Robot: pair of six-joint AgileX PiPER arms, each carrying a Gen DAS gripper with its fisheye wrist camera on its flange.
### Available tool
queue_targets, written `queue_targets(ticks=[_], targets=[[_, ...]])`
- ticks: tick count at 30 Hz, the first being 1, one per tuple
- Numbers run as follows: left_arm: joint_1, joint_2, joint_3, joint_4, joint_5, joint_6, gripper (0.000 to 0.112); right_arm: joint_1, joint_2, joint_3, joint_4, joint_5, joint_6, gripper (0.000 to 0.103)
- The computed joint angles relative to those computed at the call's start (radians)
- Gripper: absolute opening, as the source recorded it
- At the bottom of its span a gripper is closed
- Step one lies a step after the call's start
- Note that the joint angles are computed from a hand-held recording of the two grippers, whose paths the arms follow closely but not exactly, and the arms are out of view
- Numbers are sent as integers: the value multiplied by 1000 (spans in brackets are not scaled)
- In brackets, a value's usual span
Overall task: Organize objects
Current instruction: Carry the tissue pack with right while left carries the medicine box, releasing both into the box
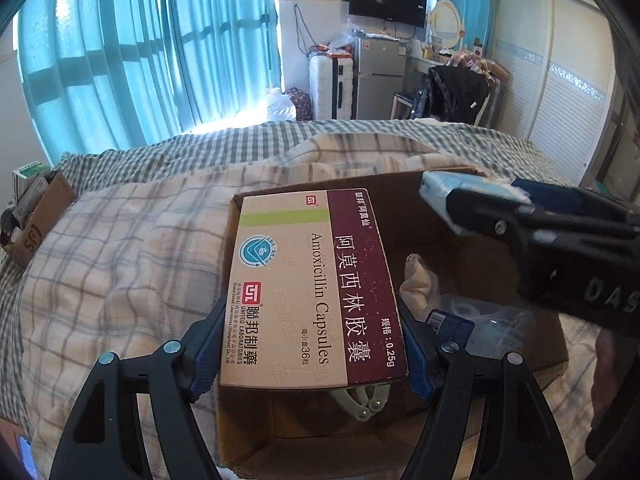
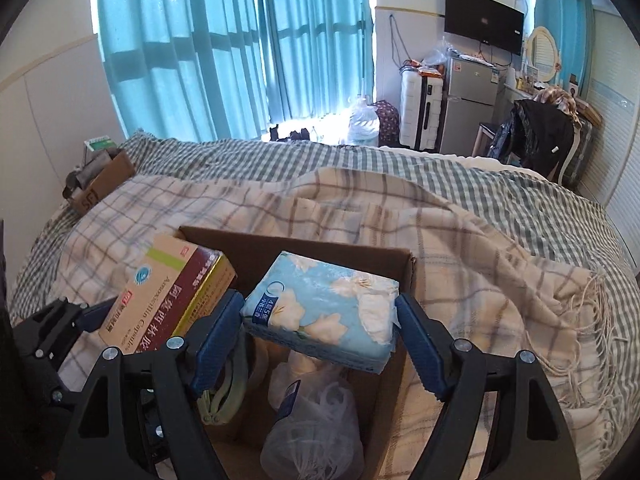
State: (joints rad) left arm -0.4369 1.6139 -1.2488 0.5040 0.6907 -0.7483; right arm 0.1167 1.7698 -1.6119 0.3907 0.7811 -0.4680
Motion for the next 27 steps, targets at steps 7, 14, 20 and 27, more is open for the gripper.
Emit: queue_targets(ticks=[7,14,20,27], targets=[[-65,-80,-45,52,110,-22,97,-58,-145,47,101,35,-58,92],[-138,-227,-99,86,297,-20,99,-98,-342,25,53,145,-30,92],[-217,-364,-48,160,409,-82,103,-156,-510,88,71,212,-82,93],[-268,-442,142,227,402,-229,103,-188,-649,370,108,103,-153,93]])
